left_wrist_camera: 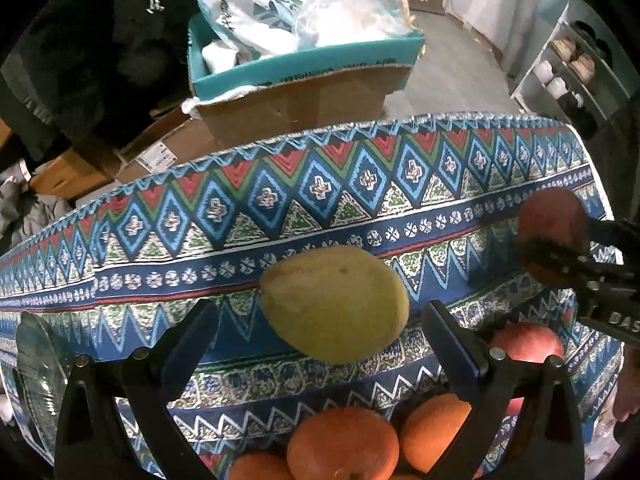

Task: Organize fruits
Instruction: 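Close the left tool around the yellow-green pear and lift it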

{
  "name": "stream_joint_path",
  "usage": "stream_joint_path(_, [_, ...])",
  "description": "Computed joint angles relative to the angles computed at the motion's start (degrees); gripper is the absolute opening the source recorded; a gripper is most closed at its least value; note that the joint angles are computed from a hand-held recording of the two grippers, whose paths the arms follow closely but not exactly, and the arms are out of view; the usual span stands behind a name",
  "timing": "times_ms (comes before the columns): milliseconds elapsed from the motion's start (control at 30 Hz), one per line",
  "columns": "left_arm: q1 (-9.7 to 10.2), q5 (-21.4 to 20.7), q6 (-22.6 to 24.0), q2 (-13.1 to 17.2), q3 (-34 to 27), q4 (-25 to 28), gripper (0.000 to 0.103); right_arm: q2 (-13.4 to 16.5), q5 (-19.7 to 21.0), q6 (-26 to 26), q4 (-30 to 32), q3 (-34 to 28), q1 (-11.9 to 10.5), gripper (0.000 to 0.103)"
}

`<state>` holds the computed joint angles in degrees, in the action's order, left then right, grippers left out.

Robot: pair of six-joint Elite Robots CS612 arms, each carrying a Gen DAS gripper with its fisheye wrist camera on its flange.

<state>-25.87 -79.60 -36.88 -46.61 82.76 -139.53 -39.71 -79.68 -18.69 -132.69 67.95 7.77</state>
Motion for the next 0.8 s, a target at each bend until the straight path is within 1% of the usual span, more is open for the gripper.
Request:
stream_joint_path(100, [0.22,-0.8,-0.2,0.8,-0.9,1.5,0.102,-0.3,0.1,-0.1,-0.3,0.4,-0.3,0.071])
stream_joint_path(200, [0.52,-2.0,-0.8,1.3,-1.2,2.0,0.101,-0.3,0.2,-0.1,-0.3,0.5,-0.4,0.071])
stream_joint_path(333, [1.25,-5.3,-1.4,1.8,-1.3,0.5,0.094,-0.2,0.3,-0.4,-0.1,0.3,-0.4,0.071])
stream_joint_path(467, [1.82,-8.4,-1.4,1.9,-0.5,-3.6,0.079,0.0,-0.1,-0.8,-0.2,0.2,0.0,0.071])
stream_joint_path(667, [1.67,-8.1,-0.1,2.1,-1.0,-3.3,0.079,-0.1,-0.6,-0.5,-0.6,0.6,0.5,0.071])
stream_joint_path(800, [1.84,-8.4,0.2,1.9,-0.4,-4.4,0.078,-0.3,-0.7,-0.3,-1.3,1.0,0.6,0.071])
